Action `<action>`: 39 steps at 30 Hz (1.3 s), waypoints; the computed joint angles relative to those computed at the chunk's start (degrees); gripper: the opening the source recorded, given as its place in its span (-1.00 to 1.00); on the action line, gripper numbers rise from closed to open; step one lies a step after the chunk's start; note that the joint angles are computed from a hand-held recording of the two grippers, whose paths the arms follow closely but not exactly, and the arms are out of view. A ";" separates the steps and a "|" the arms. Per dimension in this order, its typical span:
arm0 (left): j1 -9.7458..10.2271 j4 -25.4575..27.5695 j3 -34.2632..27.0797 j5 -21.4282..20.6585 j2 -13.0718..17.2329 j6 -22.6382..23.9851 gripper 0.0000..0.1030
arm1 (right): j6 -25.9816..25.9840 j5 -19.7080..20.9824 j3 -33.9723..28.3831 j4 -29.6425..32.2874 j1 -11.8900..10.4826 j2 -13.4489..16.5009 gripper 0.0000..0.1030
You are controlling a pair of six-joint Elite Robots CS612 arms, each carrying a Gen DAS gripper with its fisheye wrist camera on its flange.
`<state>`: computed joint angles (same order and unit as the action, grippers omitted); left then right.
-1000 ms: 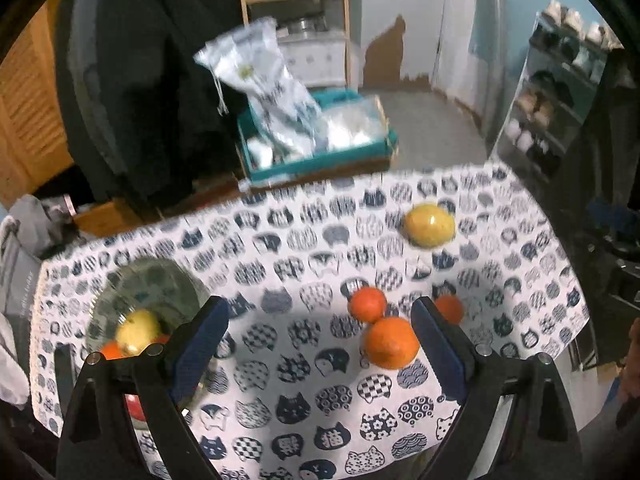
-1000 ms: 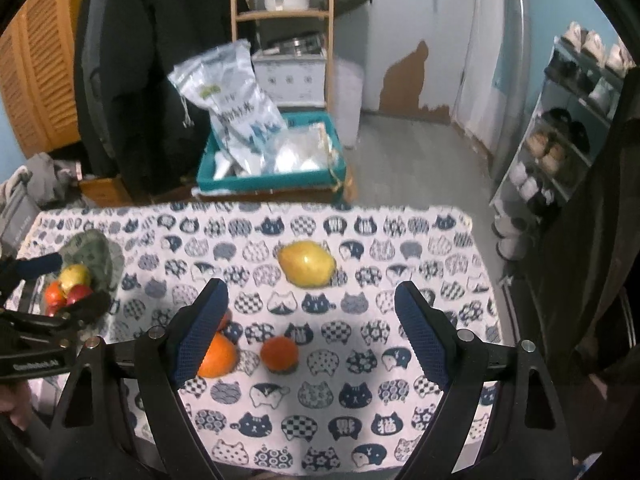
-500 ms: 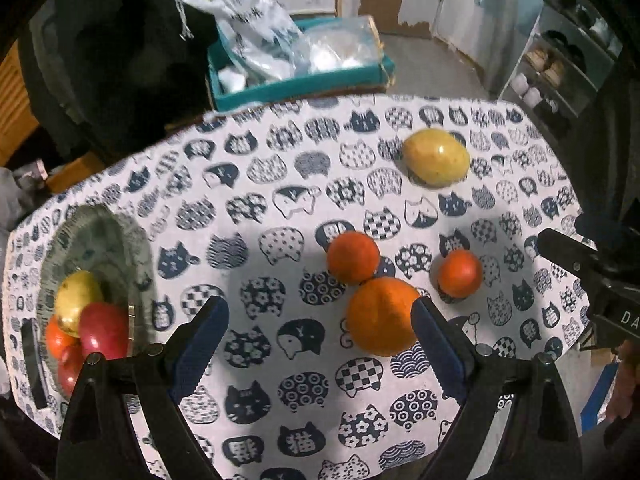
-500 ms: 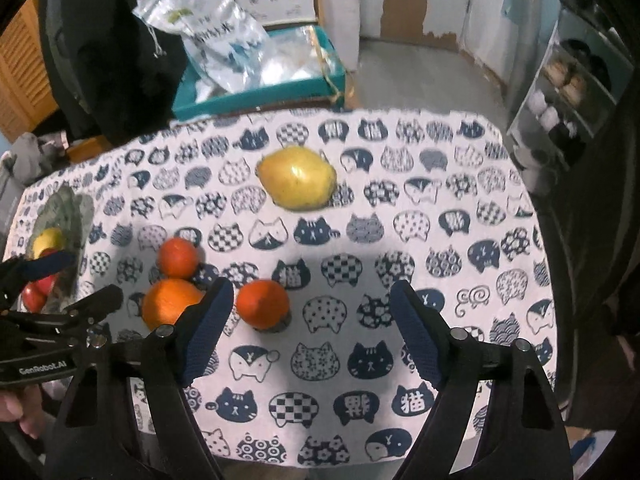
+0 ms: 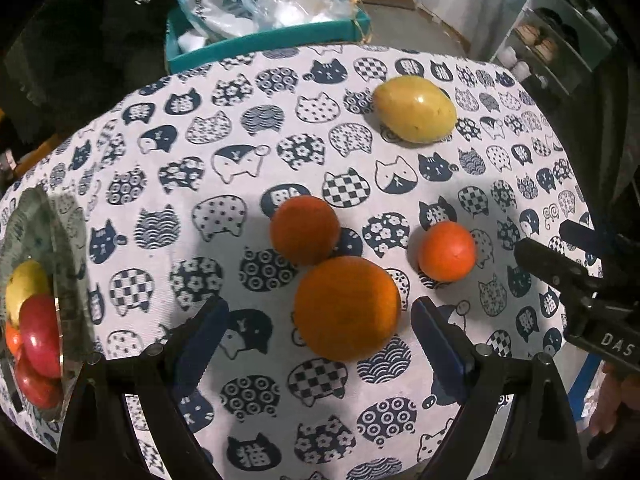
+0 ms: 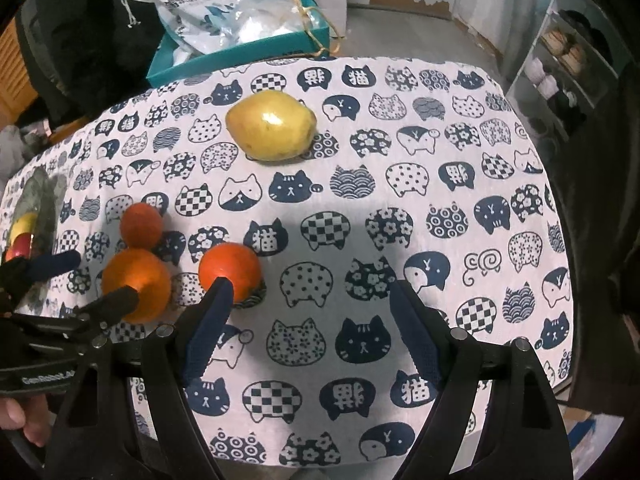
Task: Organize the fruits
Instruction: 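Move both tools down toward the oranges on the cloth, then grasp the large orange with the left tool while the right tool grasps a tangerine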
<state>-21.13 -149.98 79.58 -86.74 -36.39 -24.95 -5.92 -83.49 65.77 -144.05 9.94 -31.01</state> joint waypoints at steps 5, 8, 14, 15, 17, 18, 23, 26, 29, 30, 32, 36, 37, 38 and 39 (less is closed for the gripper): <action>-0.06 0.53 -0.87 -1.71 0.94 0.97 0.81 | 0.37 0.41 -0.20 0.38 -0.10 0.15 0.59; -0.06 0.58 -1.31 -2.84 1.40 2.07 0.62 | 0.42 0.93 -0.42 0.60 -0.07 0.32 0.59; 0.13 0.30 -1.25 -4.07 1.65 3.13 0.26 | 0.20 2.84 -1.16 1.49 0.00 0.88 0.59; 0.19 0.26 -1.13 -4.20 1.56 2.98 0.26 | 0.10 3.32 -1.28 1.58 0.02 0.99 0.59; 0.23 0.25 -0.63 -3.60 1.24 2.78 0.25 | -0.20 4.39 -1.78 2.08 0.14 1.38 0.59; 0.24 0.19 -0.47 -3.29 1.17 2.70 0.25 | -0.36 4.84 -2.02 2.42 0.23 1.57 0.59; 0.78 -0.69 1.06 -2.50 0.21 1.50 0.25 | -0.78 5.68 -3.61 4.32 0.80 2.76 0.59; 1.09 -1.49 1.96 -1.91 -0.35 0.71 0.25 | -1.03 5.94 -4.91 5.97 1.18 3.62 0.51; 1.42 -2.19 2.83 -1.45 -0.90 0.12 0.25 | -1.17 5.83 -6.23 7.19 1.59 4.53 0.50; 1.52 -2.35 3.05 -1.42 -1.03 -0.03 0.25 | -1.36 5.70 -6.72 7.74 1.71 4.86 0.47; 1.68 -2.63 3.33 -1.42 -1.17 -0.39 0.25 | -1.70 5.05 -7.50 8.80 2.00 5.42 0.40; 1.93 -3.43 4.10 -1.40 -1.62 -0.93 0.25 | -2.44 4.58 -8.41 10.05 2.35 6.11 0.10; 1.99 -3.66 4.31 -1.39 -1.77 -0.93 0.25 | -2.73 3.88 -8.45 9.78 2.54 6.20 0.01; 2.01 -3.89 4.50 -1.29 -1.91 -0.94 0.25 | -2.84 3.32 -8.40 9.40 2.67 6.21 -0.06; 2.02 -4.25 4.74 -1.09 -2.07 -0.91 0.24 | -2.97 2.79 -8.46 9.30 2.80 6.24 -0.08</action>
<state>-19.11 -154.23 84.32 -87.83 -38.47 -25.86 -8.89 -80.70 57.31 -134.76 12.74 -24.77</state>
